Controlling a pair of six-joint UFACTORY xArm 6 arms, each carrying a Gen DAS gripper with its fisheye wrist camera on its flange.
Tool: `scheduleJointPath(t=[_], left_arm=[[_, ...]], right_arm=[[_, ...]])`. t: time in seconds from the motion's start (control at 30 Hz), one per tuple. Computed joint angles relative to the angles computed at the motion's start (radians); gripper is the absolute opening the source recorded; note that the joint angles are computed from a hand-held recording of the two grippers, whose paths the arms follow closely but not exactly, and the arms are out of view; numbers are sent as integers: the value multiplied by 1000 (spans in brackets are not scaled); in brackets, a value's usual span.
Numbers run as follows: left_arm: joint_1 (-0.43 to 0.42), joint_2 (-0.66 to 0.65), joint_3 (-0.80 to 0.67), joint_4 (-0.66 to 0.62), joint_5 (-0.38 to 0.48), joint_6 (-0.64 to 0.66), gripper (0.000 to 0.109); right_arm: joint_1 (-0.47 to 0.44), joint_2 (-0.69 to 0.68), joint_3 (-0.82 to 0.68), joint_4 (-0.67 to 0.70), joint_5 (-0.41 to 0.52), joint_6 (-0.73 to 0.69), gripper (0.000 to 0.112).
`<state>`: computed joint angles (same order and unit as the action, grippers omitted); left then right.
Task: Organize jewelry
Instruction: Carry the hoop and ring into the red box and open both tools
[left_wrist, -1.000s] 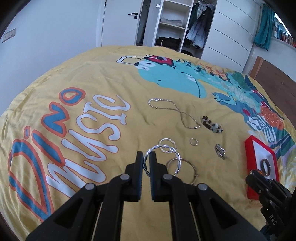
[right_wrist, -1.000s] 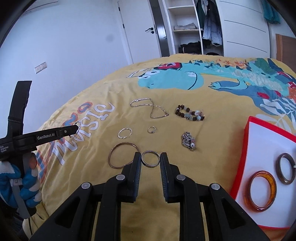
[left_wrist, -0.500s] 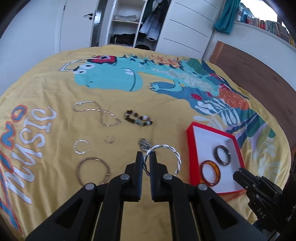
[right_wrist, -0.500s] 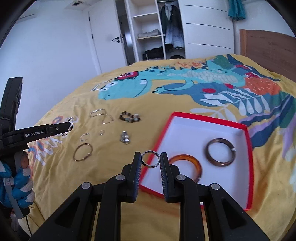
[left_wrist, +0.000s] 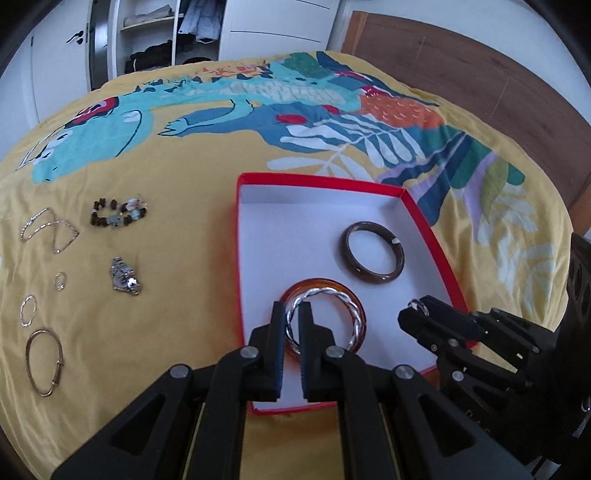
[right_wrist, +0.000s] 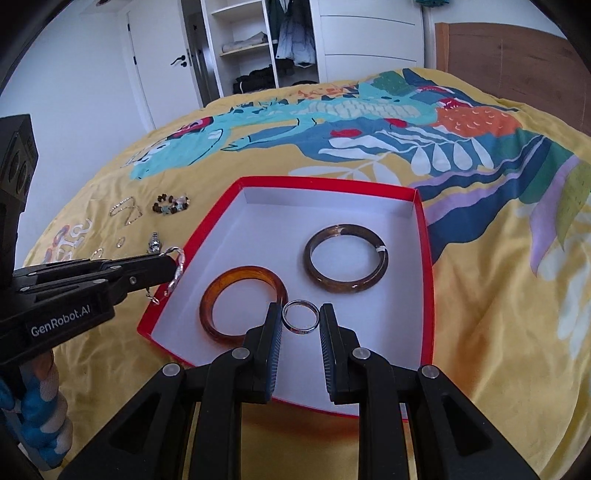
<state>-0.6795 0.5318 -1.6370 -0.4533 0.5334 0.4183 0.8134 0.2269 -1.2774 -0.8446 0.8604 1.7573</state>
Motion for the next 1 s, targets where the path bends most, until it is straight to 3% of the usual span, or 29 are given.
scheduleJointPath(t=[0.4,1.0], left_arm=[[-18,134,-138,116,83,-78,6],[-18,138,-139,220,95,-144,7]], right_arm=[[-38,13,34,96,-42,-78,20],[-47,54,-21,218,-15,-229,21]])
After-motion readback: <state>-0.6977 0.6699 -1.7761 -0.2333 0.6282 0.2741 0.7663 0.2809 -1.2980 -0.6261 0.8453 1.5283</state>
